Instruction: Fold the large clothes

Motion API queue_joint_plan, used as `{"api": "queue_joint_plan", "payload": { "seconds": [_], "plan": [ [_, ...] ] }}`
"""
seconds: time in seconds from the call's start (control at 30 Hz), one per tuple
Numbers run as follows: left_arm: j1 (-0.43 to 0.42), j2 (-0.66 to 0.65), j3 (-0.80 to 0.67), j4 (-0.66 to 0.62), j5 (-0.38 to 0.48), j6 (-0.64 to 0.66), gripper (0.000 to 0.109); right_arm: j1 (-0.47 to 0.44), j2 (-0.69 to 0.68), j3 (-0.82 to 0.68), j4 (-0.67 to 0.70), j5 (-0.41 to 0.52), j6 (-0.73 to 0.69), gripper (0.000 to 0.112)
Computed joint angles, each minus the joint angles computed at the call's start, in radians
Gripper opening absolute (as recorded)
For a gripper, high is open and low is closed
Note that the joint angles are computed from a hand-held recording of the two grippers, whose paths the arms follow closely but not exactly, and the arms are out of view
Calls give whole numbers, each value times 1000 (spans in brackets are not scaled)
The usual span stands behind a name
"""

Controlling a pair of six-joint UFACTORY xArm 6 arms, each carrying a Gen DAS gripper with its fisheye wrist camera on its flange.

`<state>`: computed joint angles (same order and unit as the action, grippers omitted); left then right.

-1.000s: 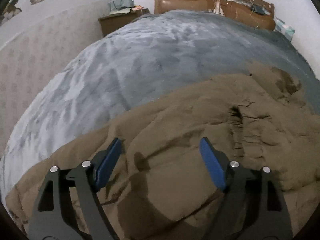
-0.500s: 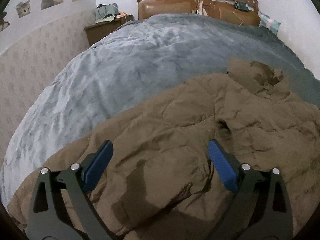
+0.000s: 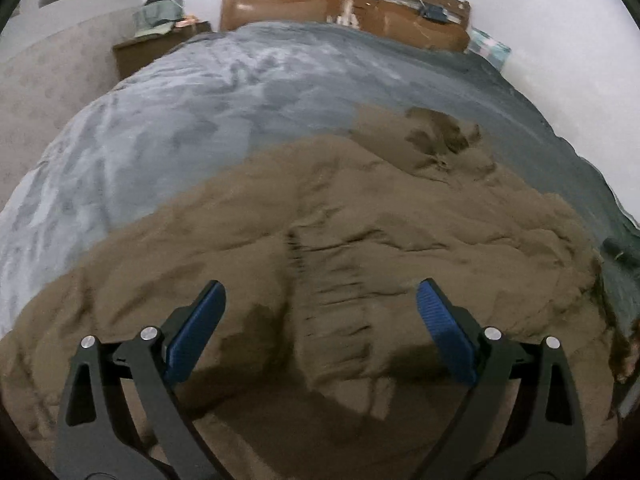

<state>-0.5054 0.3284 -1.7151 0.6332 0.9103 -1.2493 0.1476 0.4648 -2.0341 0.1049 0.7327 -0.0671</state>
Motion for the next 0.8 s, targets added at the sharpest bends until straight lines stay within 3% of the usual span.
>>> {"api": "queue_joint_plan", "payload": {
  "seconds": [0.07, 0.1, 0.13, 0.17, 0.2, 0.23, 0.3, 0.33, 0.37, 0.4, 0.53, 0.6, 0.63, 0.7, 0.8],
  "plan": [
    [5, 66, -66, -48, 2, 57, 72, -2, -52, 45, 75, -25, -19, 97],
    [6, 87, -91, -59, 16, 75, 43, -7, -59, 51, 102, -23, -37, 97],
    [-1, 94, -104, -28, 54, 52, 29, -8, -64, 50, 131, -4, -54, 97],
    [-5, 88, -102, 9, 76, 18, 24, -8, -69, 59, 138, -4, -61, 97],
    [-12, 86, -111, 50, 117, -9, 11, -8, -73, 73, 138, -11, -68, 97],
    [-20, 81, -117, 108, 165, -42, 7, -8, -72, 77, 137, -14, -66, 97],
    [-19, 57, -91, 173, 182, -86, 11, -17, -83, 109, 178, -32, -79, 97],
    [-9, 49, -75, 182, 169, -93, 21, -15, -76, 113, 209, -42, -77, 97],
    [1, 54, -80, 166, 169, -81, 37, -11, -61, 97, 221, -21, -76, 97],
    [6, 50, -76, 157, 187, -88, 63, -3, -45, 76, 229, 6, -90, 97],
    [-29, 53, -130, 262, 323, -148, 68, 35, -14, 58, 239, -22, -177, 98],
    [-51, 66, -162, 318, 309, -148, 79, 49, 4, 44, 264, -16, -195, 100],
    [-52, 80, -180, 304, 256, -127, 87, 51, 19, 22, 272, 14, -199, 100],
    [-47, 144, -257, 206, 213, -17, 90, 60, 49, 0, 211, 60, -168, 100],
    [-70, 301, -432, 137, 339, 129, 90, 73, 67, 14, 138, 89, -151, 101]
  ]
}}
